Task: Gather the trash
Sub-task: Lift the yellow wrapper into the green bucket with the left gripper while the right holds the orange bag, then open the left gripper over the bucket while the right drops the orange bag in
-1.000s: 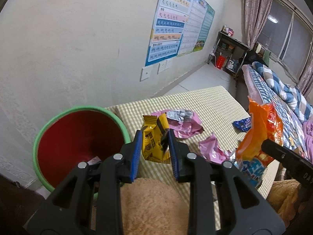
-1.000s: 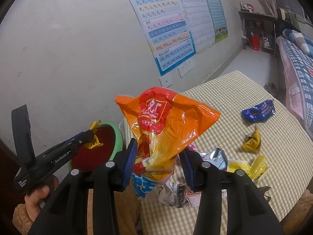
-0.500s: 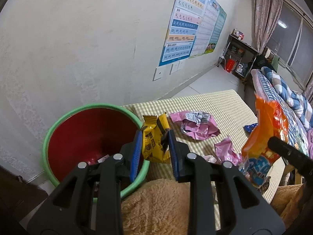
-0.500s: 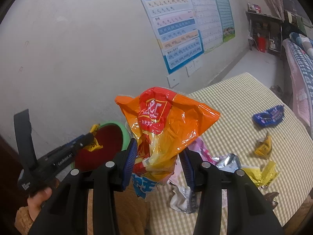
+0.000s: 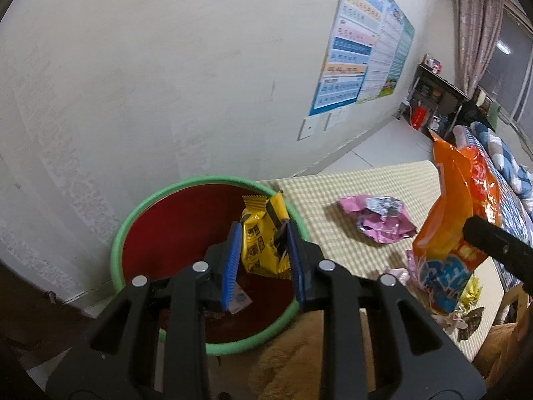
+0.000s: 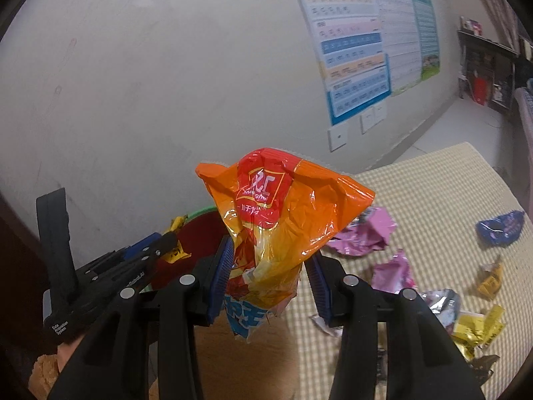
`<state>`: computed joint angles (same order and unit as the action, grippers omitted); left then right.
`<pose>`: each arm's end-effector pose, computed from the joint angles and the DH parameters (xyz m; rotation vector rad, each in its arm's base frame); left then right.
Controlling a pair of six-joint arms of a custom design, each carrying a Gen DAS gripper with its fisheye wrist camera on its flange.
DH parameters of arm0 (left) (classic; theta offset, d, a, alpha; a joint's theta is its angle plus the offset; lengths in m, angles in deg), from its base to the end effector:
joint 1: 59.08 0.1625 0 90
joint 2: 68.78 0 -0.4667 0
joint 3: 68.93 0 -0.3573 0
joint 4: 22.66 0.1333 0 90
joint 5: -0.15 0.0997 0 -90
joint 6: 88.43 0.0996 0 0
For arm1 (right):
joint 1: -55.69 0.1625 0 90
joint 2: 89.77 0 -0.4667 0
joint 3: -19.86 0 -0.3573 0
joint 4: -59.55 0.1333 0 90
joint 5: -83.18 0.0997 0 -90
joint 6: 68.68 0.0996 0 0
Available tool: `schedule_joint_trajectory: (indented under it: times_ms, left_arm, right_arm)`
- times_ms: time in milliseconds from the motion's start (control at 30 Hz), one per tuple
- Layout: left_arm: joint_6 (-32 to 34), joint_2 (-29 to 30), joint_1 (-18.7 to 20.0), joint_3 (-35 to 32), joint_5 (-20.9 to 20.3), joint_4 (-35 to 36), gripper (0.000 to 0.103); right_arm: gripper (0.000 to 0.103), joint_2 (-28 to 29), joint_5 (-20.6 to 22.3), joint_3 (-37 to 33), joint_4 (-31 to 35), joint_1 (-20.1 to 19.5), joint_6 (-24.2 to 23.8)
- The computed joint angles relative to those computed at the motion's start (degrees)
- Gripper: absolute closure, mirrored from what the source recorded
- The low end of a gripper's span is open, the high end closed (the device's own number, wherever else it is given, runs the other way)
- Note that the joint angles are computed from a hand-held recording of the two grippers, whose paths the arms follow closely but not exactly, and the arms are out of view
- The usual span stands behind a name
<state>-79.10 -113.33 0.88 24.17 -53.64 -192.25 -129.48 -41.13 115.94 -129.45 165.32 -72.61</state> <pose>-0.1821 -0.6987 0.2046 0.6272 2.4255 -0.8282 0.3031 -0.6202 0.1702 0.2118 -2.4644 1.0527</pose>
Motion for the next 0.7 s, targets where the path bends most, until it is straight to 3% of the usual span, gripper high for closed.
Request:
schedule_joint_trajectory:
  times_ms: [700]
  left_arm:
    - [-2.96,0.19,2.81,-2.00,1.27,3.13,0.077]
  right_arm:
    - [0.059,5.75,2.06,-9.20,9.99,0.04,-0.52]
